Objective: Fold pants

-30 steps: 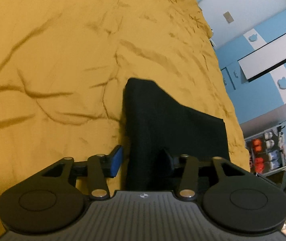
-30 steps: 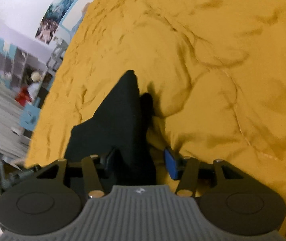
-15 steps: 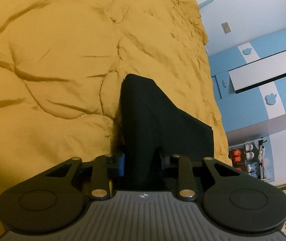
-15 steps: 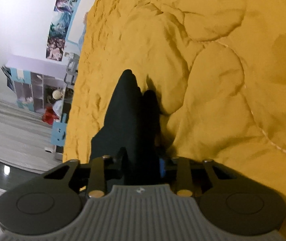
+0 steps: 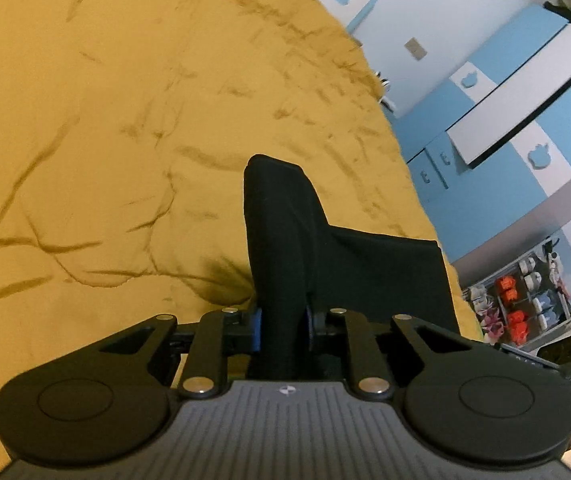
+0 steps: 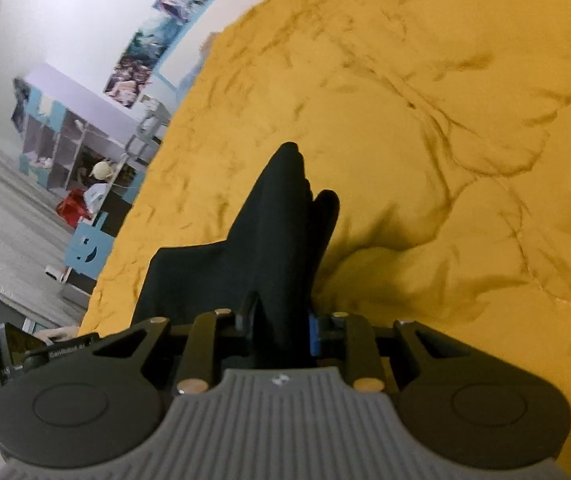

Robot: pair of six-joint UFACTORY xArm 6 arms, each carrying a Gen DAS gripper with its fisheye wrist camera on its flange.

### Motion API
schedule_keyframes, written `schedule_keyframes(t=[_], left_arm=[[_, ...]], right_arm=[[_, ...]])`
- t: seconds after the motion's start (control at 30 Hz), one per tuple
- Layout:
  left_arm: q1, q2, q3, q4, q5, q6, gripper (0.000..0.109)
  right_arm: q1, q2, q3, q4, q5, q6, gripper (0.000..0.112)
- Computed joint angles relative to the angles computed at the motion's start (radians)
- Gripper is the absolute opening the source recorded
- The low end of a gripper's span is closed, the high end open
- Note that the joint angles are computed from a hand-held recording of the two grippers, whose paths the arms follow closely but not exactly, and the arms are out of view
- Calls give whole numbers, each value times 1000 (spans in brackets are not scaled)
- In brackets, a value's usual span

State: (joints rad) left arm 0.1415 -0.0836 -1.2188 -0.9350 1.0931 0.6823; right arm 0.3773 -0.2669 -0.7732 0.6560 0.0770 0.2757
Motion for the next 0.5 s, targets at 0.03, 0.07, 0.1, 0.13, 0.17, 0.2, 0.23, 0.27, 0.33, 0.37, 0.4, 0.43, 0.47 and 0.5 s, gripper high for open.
schedule_keyframes(t=[0.03, 0.07, 0.1, 0.13, 0.17, 0.2, 0.23, 0.27, 0.33, 0.37, 0.4, 0.43, 0.47, 0.5], left_arm=[[10, -13, 0, -7, 15, 6, 21], [20, -24, 1, -13, 27, 13, 21], [31, -42, 4, -15, 41, 19, 21], [39, -56, 4, -14, 52, 20, 21], [52, -71, 4, -12, 67, 26, 21], [66, -92, 6, -9, 86, 31, 21], [75, -111, 7, -2, 98, 31, 21], [85, -123, 6, 5, 111, 34, 21], [110, -158, 3, 22, 143, 46, 21], [117, -175, 5, 27, 154, 51, 21], [134, -189, 3, 27, 173, 58, 21], [148, -201, 5, 26, 188, 65, 21], [165, -214, 6, 24, 206, 75, 21], [185, -228, 8, 22, 229, 89, 21]], right_arm=[[1, -16, 5, -52, -1, 51, 19], [5, -35, 15, -77, -5, 82, 19], [14, -56, 25, -83, -13, 100, 19], [22, -73, 31, -67, -17, 89, 19], [31, -90, 38, -63, -18, 93, 19], [38, -110, 47, -81, -18, 117, 19], [46, -130, 57, -108, -18, 148, 19], [54, -148, 66, -139, -19, 184, 19], [71, -189, 91, -235, -23, 294, 19], [79, -210, 104, -288, -27, 352, 19], [88, -232, 123, -339, -34, 411, 19], [98, -254, 139, -396, -39, 479, 19], [105, -274, 153, -464, -41, 558, 19], [111, -294, 166, -540, -38, 640, 19]])
